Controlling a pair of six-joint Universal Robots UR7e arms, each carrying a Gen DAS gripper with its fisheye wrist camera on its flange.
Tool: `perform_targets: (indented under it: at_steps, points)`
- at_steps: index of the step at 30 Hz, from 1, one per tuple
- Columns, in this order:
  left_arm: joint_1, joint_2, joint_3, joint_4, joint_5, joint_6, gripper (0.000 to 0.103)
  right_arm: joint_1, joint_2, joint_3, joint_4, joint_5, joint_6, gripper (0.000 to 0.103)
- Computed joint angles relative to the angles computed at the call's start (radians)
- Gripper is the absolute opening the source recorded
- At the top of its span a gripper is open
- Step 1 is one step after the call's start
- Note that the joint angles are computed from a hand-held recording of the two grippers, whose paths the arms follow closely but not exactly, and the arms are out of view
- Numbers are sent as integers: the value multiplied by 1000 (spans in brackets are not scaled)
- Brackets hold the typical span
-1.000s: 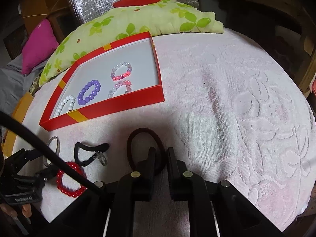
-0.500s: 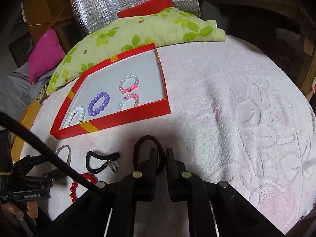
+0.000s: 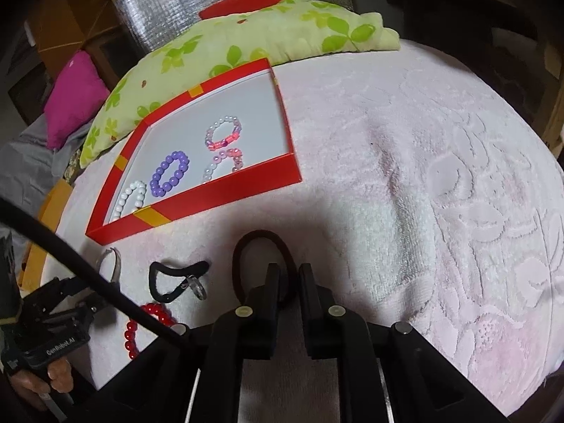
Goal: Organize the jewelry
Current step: 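Close the right tool on the black hair tie, then grasp the silver bangle with left tool while right tool lifts the black hair tie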
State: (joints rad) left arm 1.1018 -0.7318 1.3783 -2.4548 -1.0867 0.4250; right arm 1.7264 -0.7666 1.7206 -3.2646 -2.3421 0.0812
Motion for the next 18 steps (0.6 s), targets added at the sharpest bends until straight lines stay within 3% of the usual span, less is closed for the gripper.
perform_targets:
  at_steps: [5, 18]
  points:
    - [-5, -5, 9, -14, 9, -2, 62, 11, 22, -17, -14, -29, -55, 14]
    - [-20, -21, 48, -111, 47, 33, 62, 17, 31, -20, -68, -19, -98, 11]
